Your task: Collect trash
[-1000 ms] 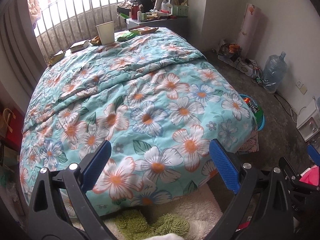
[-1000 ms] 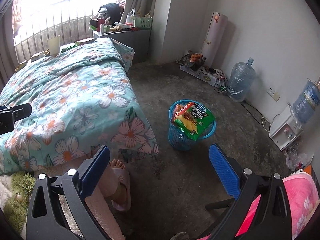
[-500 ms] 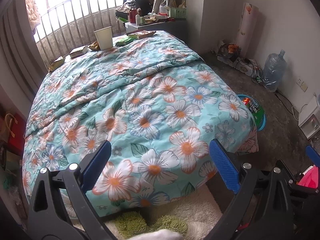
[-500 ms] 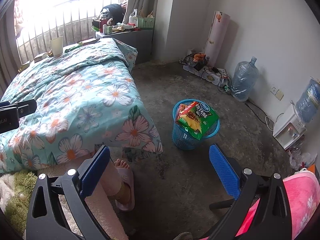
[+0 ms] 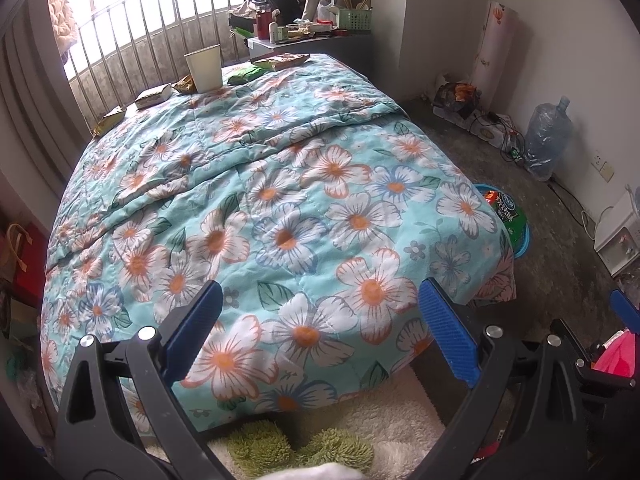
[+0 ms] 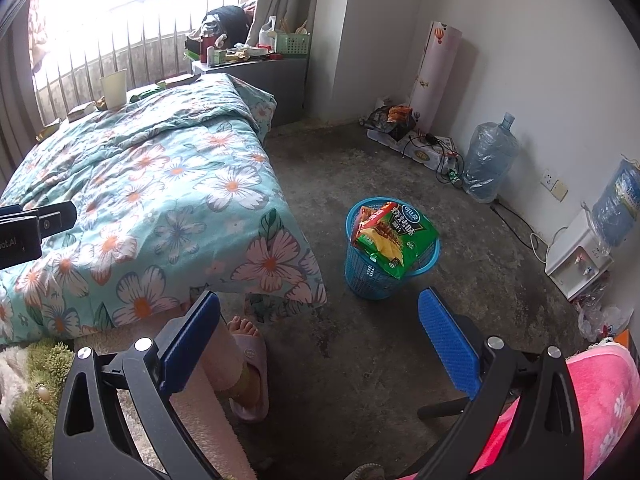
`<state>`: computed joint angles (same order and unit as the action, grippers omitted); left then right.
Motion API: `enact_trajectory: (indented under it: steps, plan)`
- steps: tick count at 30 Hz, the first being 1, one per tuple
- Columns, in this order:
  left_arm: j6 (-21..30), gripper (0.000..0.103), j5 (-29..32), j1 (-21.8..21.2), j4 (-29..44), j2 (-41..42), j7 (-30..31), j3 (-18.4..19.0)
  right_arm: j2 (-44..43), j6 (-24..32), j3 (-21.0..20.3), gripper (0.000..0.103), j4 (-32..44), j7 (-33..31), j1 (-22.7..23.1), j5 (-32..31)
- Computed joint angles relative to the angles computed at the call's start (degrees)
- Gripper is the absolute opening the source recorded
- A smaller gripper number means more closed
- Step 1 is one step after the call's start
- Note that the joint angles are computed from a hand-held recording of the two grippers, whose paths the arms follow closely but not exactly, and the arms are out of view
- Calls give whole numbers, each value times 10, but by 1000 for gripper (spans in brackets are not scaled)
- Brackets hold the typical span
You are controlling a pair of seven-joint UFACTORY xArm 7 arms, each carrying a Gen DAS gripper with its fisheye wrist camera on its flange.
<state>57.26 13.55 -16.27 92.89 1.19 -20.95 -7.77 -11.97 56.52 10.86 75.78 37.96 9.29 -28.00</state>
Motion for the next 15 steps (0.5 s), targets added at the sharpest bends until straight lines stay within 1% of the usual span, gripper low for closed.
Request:
enact_trajectory:
  steps: [15]
  plan:
    - [7,94,-8,-5,13,7,8,-1,-3,6,-1,97,2,5,-4,-8]
